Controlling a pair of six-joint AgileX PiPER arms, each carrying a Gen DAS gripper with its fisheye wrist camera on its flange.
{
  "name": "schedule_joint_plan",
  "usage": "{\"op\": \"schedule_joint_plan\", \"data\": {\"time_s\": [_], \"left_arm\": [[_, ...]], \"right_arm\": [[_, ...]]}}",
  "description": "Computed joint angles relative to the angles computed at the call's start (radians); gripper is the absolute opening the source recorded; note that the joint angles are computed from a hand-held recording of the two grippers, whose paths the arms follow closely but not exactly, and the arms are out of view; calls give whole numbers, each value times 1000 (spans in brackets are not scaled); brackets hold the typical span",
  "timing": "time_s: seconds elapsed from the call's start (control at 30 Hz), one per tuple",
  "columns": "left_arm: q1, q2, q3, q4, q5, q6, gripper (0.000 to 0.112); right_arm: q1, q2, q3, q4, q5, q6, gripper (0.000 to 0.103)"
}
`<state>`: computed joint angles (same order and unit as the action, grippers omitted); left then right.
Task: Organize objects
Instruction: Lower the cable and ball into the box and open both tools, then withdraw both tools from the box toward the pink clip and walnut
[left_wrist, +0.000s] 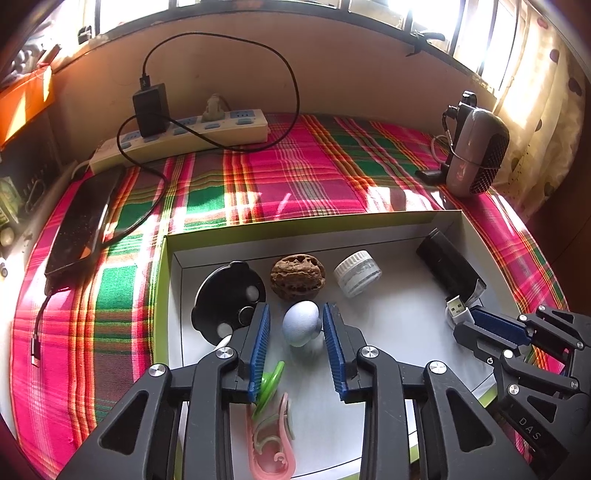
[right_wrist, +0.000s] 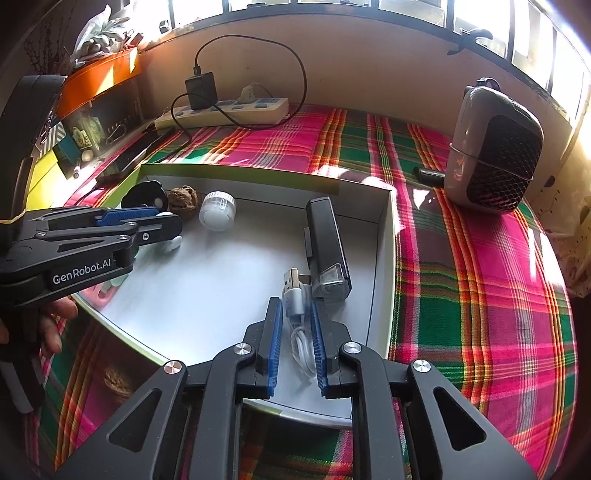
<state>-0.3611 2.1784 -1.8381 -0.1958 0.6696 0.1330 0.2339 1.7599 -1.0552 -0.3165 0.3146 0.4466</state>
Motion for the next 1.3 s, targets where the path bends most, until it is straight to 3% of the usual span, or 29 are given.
{"op": "schedule_joint_plan", "data": {"time_s": [0.27, 0.43, 1.1, 1.3], "left_arm": [[3, -36, 45, -20, -21, 10, 29], [5, -67, 82, -28, -36, 14, 29], [18, -330, 413, -66, -201, 41, 29], [34, -424, 549, -155, -248, 115, 29]], "right_arm": [[4, -18, 16, -11, -11, 26, 29], [18, -44, 38, -73, -13, 97, 31], [105, -193, 164, -312, -3, 401, 32], [137, -240, 215, -340, -14, 464, 32]]}}
